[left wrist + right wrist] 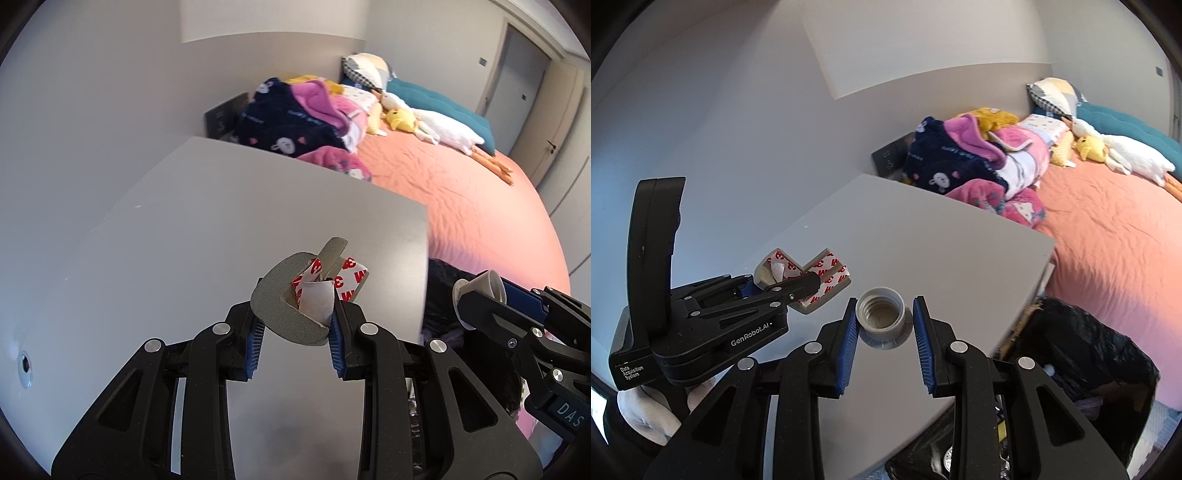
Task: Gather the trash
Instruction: 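Carry the tape holder and white cup over the trash bin, then open both tools to drop the tape holder and cup into the bin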
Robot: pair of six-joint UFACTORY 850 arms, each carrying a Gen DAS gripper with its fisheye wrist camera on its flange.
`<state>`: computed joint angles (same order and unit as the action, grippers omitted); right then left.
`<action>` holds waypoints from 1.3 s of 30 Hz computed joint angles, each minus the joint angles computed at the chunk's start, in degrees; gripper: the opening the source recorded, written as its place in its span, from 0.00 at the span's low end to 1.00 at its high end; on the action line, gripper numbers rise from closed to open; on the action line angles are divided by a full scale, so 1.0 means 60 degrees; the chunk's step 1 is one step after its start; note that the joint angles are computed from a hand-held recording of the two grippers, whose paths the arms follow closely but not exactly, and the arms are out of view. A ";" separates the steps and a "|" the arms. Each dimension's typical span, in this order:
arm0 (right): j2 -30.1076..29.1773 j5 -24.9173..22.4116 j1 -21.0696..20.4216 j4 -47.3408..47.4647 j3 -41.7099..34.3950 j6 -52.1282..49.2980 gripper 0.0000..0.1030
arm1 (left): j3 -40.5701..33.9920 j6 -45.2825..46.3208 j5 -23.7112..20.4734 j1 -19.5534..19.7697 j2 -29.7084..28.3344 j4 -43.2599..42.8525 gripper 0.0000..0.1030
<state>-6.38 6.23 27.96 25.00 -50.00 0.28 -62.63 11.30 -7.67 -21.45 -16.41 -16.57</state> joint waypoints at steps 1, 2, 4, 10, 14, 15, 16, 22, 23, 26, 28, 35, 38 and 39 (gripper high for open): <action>0.0095 0.0038 -0.0017 0.0389 0.0102 -0.0350 0.30 | -0.0030 0.0215 0.0005 -0.0066 -0.0016 -0.0175 0.29; 0.0198 0.0076 -0.0038 0.0751 0.0207 -0.0670 0.30 | -0.0054 0.0383 0.0018 -0.0134 -0.0030 -0.0308 0.29; 0.0434 0.0172 -0.0072 0.1573 0.0443 -0.1384 0.30 | -0.0064 0.0830 0.0018 -0.0237 -0.0031 -0.0722 0.29; 0.1096 0.0481 -0.0174 0.3616 0.1077 -0.3107 0.30 | -0.0132 0.2173 -0.0043 -0.0595 -0.0054 -0.1846 0.29; 0.1569 0.0746 -0.0246 0.4791 0.1508 -0.4040 0.30 | -0.0287 0.3371 -0.0112 -0.0852 -0.0145 -0.2818 0.29; 0.1700 0.0822 -0.0262 0.5150 0.1621 -0.4321 0.30 | -0.0323 0.3562 -0.0138 -0.0898 -0.0158 -0.2973 0.29; 0.1775 0.0876 -0.0284 0.5401 0.1682 -0.4517 0.30 | -0.0364 0.3913 -0.0170 -0.0959 -0.0182 -0.3274 0.29; 0.2494 0.1235 -0.0436 0.6961 0.2272 -0.5746 0.30 | -0.0622 0.5294 -0.0348 -0.1284 -0.0359 -0.4421 0.29; 0.2584 0.1294 -0.0464 0.7130 0.2347 -0.5862 0.30 | -0.0661 0.5457 -0.0381 -0.1349 -0.0386 -0.4543 0.29; 0.2856 0.1457 -0.0517 0.7719 0.2568 -0.6317 0.30 | -0.0728 0.5922 -0.0456 -0.1512 -0.0428 -0.4902 0.29; 0.3030 0.1511 -0.0591 0.8009 0.2701 -0.6559 0.30 | -0.0809 0.6228 -0.0526 -0.1604 -0.0492 -0.5139 0.29; 0.3533 0.1716 -0.0743 0.8724 0.3084 -0.7084 0.30 | -0.1083 0.6523 -0.0730 -0.1895 -0.0702 -0.5267 0.29; 0.3727 0.1802 -0.0802 0.8965 0.3207 -0.7249 0.30 | -0.1179 0.6686 -0.0812 -0.1985 -0.0778 -0.5318 0.29; 0.3766 0.1815 -0.0833 0.8960 0.3229 -0.7237 0.30 | -0.1221 0.6763 -0.0846 -0.2015 -0.0816 -0.5353 0.29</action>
<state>16.22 17.12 22.96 78.76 -30.63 -43.14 -69.96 51.88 -12.74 -33.54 -21.31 -48.69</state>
